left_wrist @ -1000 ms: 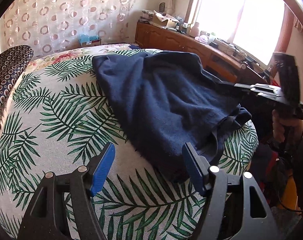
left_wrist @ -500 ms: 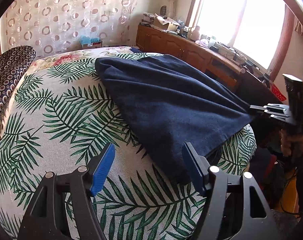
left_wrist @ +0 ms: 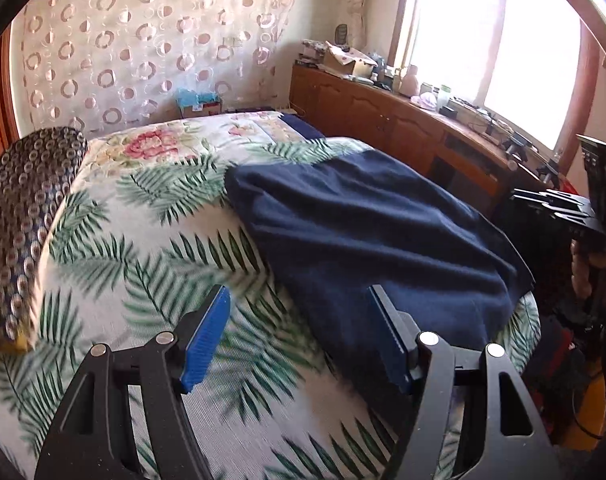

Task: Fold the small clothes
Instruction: 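Open the right gripper and release the folded shirt, then grasp the navy shirt edge with both grippers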

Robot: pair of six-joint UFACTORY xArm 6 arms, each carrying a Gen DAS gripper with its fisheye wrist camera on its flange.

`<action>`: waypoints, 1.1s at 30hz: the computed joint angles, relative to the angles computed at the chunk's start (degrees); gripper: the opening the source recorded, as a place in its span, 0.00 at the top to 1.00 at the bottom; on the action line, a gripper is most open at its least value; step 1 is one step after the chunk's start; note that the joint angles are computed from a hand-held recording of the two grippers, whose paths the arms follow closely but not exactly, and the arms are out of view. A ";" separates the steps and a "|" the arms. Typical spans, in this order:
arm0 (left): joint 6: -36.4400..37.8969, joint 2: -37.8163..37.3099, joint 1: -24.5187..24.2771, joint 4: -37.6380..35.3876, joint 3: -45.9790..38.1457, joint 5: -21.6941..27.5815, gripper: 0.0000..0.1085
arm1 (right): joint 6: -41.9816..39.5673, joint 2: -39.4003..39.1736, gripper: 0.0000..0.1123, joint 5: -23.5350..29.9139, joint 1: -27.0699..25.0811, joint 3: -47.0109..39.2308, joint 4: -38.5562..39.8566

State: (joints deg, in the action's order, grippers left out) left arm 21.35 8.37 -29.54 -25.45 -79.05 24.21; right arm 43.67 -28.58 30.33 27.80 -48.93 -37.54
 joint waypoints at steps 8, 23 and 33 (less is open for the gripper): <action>-3.18 8.42 1.57 2.46 -11.57 3.85 0.35 | -11.26 23.65 0.71 -8.21 -5.88 -17.95 13.50; -8.42 25.97 3.06 7.98 -36.45 14.62 0.35 | -26.36 45.86 0.60 -0.40 -8.61 -43.41 33.31; -12.40 42.10 3.88 10.06 -62.66 25.41 0.35 | -25.14 41.29 0.94 -6.78 -10.01 -38.14 28.06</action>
State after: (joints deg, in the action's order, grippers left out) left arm 8.95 50.47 -25.66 -15.39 -141.70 49.62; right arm 18.53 12.71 23.55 17.79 -87.07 -9.47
